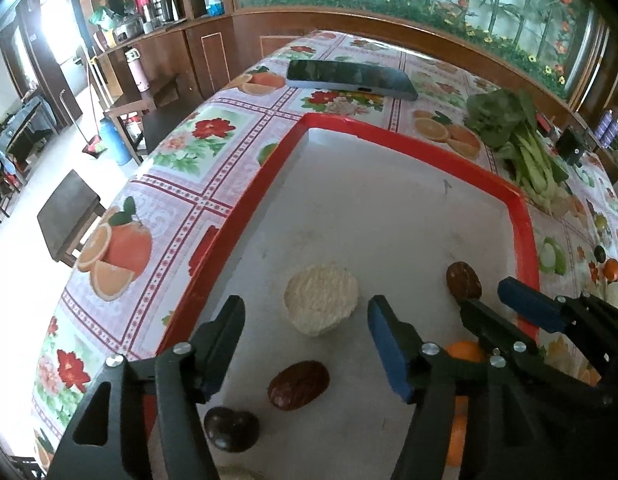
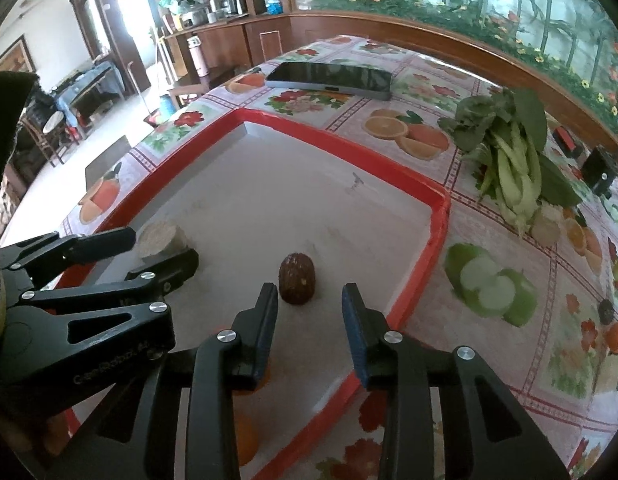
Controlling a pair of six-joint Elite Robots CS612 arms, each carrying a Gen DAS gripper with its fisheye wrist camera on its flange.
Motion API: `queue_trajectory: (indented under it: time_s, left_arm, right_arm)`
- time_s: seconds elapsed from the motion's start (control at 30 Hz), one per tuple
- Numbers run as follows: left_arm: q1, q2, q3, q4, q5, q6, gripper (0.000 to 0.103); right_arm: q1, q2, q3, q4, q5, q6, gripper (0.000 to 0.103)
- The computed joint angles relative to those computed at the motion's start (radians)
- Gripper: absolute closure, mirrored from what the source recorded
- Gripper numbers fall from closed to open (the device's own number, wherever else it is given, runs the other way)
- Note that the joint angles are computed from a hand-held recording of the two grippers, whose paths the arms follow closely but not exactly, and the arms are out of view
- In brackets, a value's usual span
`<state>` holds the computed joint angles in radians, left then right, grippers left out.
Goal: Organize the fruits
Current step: 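Withdraw both grippers from the tray toward the table items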
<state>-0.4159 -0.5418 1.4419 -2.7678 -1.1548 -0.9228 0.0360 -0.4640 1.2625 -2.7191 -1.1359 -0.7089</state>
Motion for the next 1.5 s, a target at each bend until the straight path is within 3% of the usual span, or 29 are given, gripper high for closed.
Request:
queue_trajectory:
  time_s: [0.63,0.73,0.87,1.1,1.27,1.5]
  left_arm:
    - [-0.047,-0.055,0.071,-0.005,0.044,-0.031,0.03]
    - [-0.061,-0.059,0.077,-0.01,0.044,-0.033,0.028]
    - [-0.083,-0.056,0.072,-0.011,0.031,-0.02,0.025]
    - [-0.116,-0.036,0.02,0.018,-0.014,0.032,0.025]
    - [-0.136,-0.02,-0.025,0.049,-0.029,0.06,0.024]
    - [-0.155,0.001,-0.074,0.087,-0.059,0.074,0.024]
  right_arm:
    - [-0.04,-0.081,0.144,-0.079,0.01,-0.021,0.066]
    - [-0.052,-0.093,0.17,-0.087,0.009,-0.026,0.057]
    - [-0.079,-0.11,0.214,-0.119,0.023,-0.028,0.036]
    - [-0.139,-0.124,0.257,-0.123,0.025,-0.011,0.032]
    - [-0.18,-0.11,0.249,-0.158,-0.014,0.046,0.029]
    - [-0.238,-0.066,0.168,-0.161,-0.06,0.194,0.028]
